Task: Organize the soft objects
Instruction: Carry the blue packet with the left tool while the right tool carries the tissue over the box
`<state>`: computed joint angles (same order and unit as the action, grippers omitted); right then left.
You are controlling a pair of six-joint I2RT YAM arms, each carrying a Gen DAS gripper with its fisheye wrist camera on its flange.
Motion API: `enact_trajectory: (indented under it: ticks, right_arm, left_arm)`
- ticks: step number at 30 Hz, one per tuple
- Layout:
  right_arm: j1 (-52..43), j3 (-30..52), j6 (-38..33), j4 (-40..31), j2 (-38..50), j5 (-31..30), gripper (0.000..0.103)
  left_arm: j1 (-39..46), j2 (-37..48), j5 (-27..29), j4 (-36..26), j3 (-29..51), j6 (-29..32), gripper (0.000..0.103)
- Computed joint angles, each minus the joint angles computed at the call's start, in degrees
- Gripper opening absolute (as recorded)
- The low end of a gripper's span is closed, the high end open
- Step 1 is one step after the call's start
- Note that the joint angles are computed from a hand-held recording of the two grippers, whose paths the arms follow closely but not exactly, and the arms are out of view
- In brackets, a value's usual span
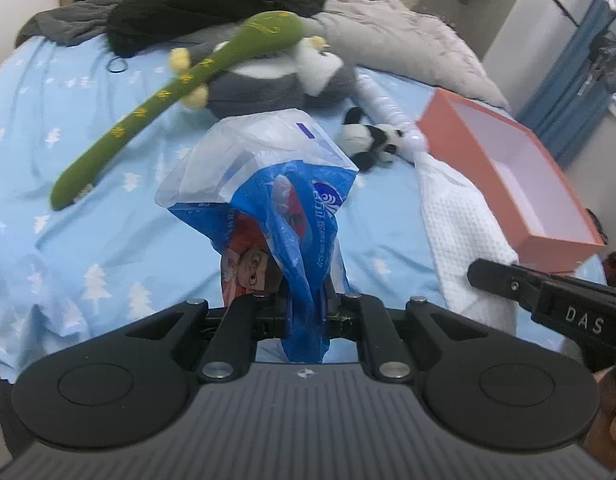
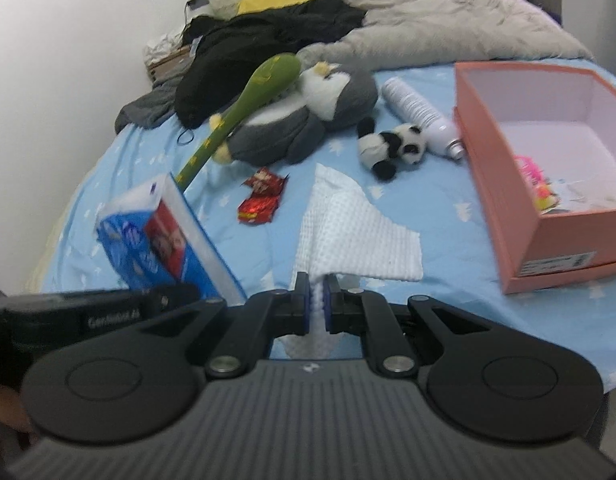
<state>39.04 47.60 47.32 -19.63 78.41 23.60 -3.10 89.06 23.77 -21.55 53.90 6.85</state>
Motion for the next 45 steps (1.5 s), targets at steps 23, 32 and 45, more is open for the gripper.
enact_trajectory:
  ticks: [23,32,45]
  right_arm:
    - [6.60,-5.44,10.24,-20.85,-24.12,17.08,0.011]
    - [-2.20,-7.07,4.48,-24.20,-33.24,18.56,0.011]
    - [-38.55,-11.10,-18.87,-1.93,-26.84,-5.39,0.011]
  left_arm:
    - [-16.13,-4.84,5.84,-6.89,7.71,-1.79,0.014]
    - [-25.53,5.33,4.57,-9.09,23.89,-0.76,0.014]
    - [-35.59,40.73,-0.53,-25.74,74.52,-0.18,0.014]
